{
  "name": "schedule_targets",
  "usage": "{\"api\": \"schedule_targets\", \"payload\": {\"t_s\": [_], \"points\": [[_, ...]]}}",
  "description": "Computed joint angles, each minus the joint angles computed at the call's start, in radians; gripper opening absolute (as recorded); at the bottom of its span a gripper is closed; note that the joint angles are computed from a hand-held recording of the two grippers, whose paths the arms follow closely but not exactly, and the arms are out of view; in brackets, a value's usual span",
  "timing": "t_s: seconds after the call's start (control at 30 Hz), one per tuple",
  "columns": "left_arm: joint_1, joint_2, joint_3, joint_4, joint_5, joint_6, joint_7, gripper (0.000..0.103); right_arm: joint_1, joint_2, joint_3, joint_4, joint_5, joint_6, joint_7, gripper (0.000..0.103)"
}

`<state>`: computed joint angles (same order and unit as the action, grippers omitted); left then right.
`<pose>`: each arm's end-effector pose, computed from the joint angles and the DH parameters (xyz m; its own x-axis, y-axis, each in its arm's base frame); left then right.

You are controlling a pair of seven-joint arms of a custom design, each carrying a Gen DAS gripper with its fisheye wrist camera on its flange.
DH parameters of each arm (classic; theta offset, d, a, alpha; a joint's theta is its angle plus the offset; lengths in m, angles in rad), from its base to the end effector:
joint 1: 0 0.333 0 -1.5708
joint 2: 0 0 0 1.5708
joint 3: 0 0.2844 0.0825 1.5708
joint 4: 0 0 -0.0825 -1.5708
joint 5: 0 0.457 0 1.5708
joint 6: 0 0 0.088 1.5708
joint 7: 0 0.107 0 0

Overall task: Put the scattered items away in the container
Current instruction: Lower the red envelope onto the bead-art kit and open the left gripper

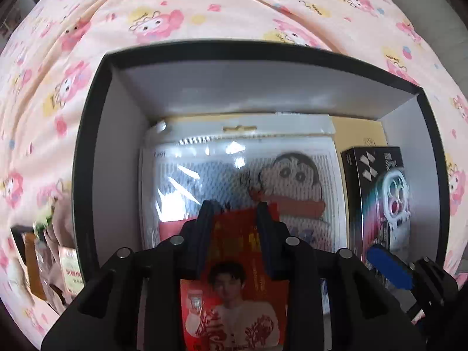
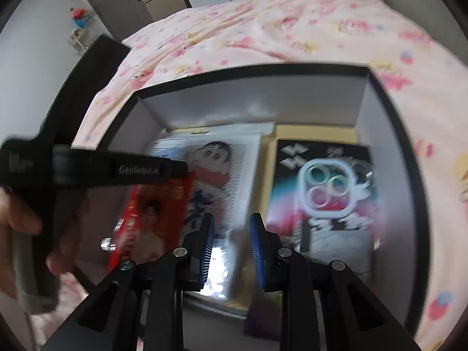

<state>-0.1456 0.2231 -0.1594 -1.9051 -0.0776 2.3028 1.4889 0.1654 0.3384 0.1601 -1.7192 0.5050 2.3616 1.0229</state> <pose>0.6490 -0.2033 0.3322 -0.1768 -0.9776 0.1147 -0.9739 0.1569 -0.1639 0.6936 0.2321 0.3619 0.5529 -0.7783 -0.2975 -0.8072 -0.4118 -0.4229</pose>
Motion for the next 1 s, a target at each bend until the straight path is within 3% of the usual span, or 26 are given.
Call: {"api": "schedule_targets", "payload": {"t_s": [0.1,0.2,0.27,0.37,0.53,0.67,0.77,0.87,1.0], "points": [[0.024,-0.054,-0.015,-0.063,-0.097,0.017,0.095,0.036,0.008,0.019,-0.008,0.02,-0.034,-0.033,0.021,0.021],[0.036,-0.112,-0.027,-0.125,-0.215,0.054,0.2,0.036,-0.004,0.01,-0.003,0.01,-0.003,-0.009,0.034,0.021],[0.034,-0.133,-0.034,-0.143,-0.291,0.032,0.269,0.036,-0.013,-0.011,-0.001,-0.009,0.024,0.035,0.022,0.021],[0.008,-0.145,-0.037,-0.15,-0.234,-0.014,0.255,0.036,-0.008,-0.035,-0.011,-0.038,0.01,0.107,0.032,0.022],[-0.047,-0.164,-0.033,-0.163,0.13,-0.046,0.015,0.038,0.014,-0.018,-0.035,-0.029,-0.102,0.172,0.126,0.022],[-0.028,-0.185,-0.023,-0.176,0.07,-0.056,0.031,0.036,-0.02,-0.012,-0.001,-0.015,-0.051,0.129,0.079,0.023],[-0.014,-0.217,-0.021,-0.2,-0.034,-0.024,0.109,0.037,-0.027,-0.003,0.006,-0.002,-0.024,0.106,0.055,0.027],[-0.018,-0.226,-0.029,-0.2,-0.104,-0.049,0.188,0.037,-0.024,-0.008,0.007,-0.007,-0.011,0.109,0.047,0.027],[-0.034,-0.205,-0.041,-0.184,-0.042,-0.097,0.164,0.037,-0.021,-0.004,0.005,-0.002,0.002,0.086,0.049,0.027]]}}
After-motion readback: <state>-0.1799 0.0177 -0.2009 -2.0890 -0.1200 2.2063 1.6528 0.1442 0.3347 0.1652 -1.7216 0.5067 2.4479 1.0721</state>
